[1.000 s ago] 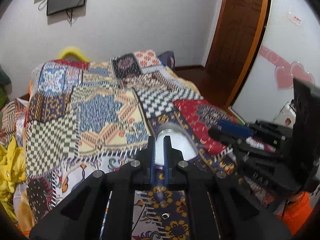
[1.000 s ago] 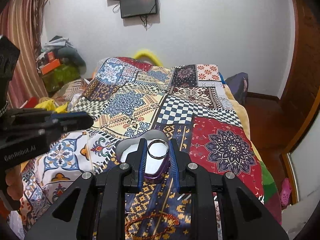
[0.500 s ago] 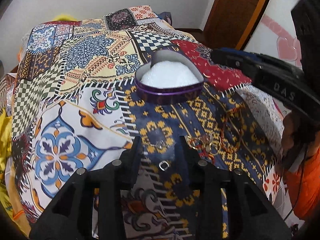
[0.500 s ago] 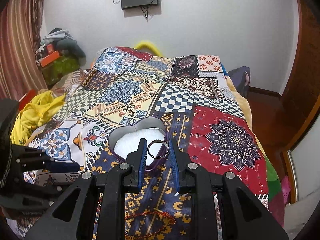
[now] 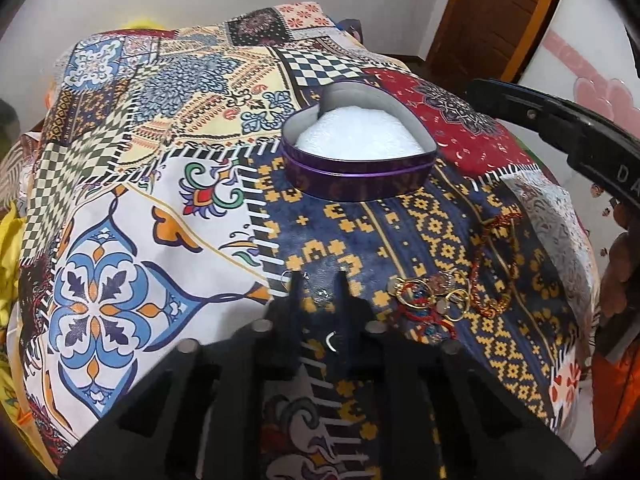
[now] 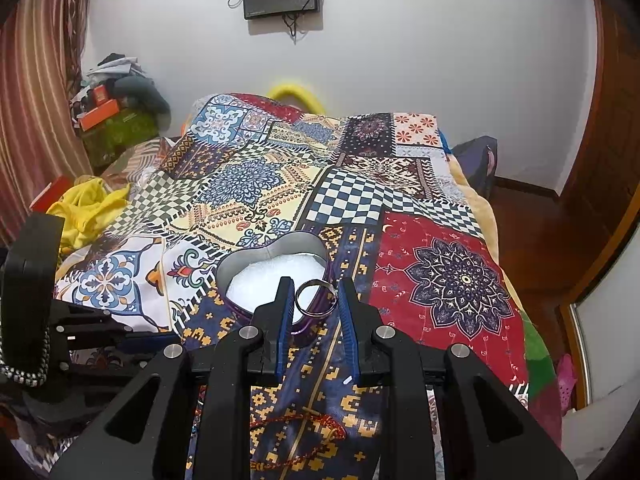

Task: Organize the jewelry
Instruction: 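Lower the ring into the tin and open the right tool while the left tool places another earring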

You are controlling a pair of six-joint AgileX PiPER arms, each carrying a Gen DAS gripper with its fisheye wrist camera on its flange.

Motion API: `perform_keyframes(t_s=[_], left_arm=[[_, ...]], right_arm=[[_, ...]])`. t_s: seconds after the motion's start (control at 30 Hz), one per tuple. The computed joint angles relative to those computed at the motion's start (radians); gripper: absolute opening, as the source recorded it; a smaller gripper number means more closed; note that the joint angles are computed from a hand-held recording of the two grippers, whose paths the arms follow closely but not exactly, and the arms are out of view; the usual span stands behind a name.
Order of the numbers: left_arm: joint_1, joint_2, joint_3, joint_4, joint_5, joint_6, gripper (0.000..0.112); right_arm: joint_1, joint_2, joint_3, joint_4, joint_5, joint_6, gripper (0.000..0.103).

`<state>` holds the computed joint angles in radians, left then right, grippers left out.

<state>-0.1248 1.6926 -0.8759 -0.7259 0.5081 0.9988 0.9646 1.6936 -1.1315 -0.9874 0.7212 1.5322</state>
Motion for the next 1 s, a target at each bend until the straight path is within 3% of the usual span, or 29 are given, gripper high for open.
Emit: perform_keyframes(t_s=[0.17, 0.5, 0.77, 1.0], left_arm=[[-0.001, -0.033, 0.031, -0.019, -0.031, 0.041, 0.009], [0.029, -0.063, -0.132, -0.078, 0.067, 0.056, 0.009], [-0.005, 0.007, -0.267, -0.085, 0.096, 0.015, 0.009], [-0.037, 0.098, -0.345, -0.056, 0.124, -0.031, 0.009]], right_arm=[[-0.01, 0.003, -0.006, -0.001, -0.01, -0.001, 0.02], [-0.028, 0.027, -0.045, -0.003, -0.029, -0.026, 0.02], [-0.063, 0.051, -0.072, 0.031, -0.081, -0.075, 0.02], [-0.109, 0.103, -0.109, 0.163, -0.129, -0.25, 0.02]])
